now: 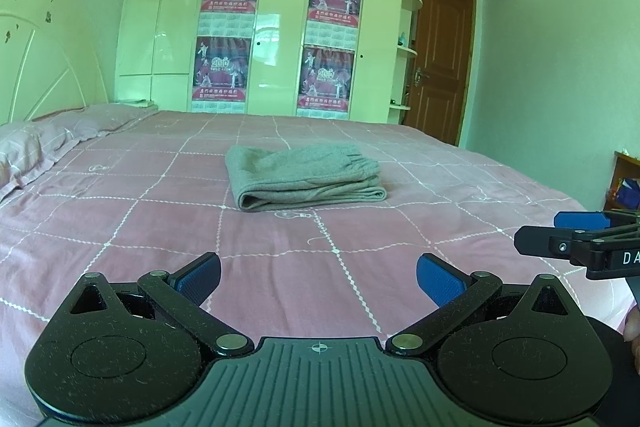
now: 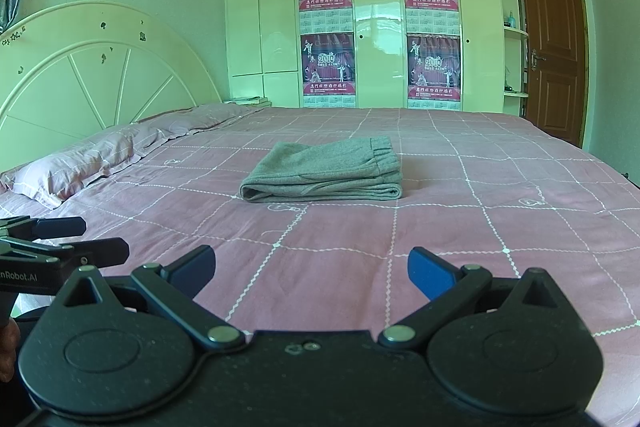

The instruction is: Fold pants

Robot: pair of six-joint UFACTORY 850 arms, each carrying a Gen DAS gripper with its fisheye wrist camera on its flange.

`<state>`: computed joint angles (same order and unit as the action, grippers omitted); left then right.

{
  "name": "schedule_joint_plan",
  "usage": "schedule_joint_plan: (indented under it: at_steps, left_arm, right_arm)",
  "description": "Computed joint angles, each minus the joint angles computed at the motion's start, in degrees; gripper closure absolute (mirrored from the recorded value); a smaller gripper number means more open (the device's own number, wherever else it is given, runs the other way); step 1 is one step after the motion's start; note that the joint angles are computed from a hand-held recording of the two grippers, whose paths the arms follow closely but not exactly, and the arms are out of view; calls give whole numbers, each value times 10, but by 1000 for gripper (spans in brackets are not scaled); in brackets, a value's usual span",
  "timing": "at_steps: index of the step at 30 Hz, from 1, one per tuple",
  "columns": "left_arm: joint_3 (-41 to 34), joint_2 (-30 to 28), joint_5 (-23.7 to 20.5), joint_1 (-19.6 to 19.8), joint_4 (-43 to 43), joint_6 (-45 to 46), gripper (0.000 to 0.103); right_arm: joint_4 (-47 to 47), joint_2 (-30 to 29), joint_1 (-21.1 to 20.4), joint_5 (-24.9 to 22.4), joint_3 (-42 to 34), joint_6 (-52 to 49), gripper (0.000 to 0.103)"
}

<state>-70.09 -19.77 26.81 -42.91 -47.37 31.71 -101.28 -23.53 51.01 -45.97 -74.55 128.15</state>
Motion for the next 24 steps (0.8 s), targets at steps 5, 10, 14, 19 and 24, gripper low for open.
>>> schedule_joint_plan:
  at_steps: [5,10,14,19,24]
  left_arm:
    - [4,3,7,-2,6,1,0]
    - [11,7,14,-4,12,-4,0]
    - [16,10,19,-4,24,-18,0]
    - [28,17,42,-6,52,-40,0]
    - [30,20,48,-5,55,-56,0]
  right_arm:
    - [1,0,0,0,-1,-1,6]
    - [1,0,0,0,-1,-1,6]
    - [1,-1,1,0,-1,-1,6]
    - [2,-1,1,-1,-1,-1,6]
    - [-1,0,0,1,0,0,6]
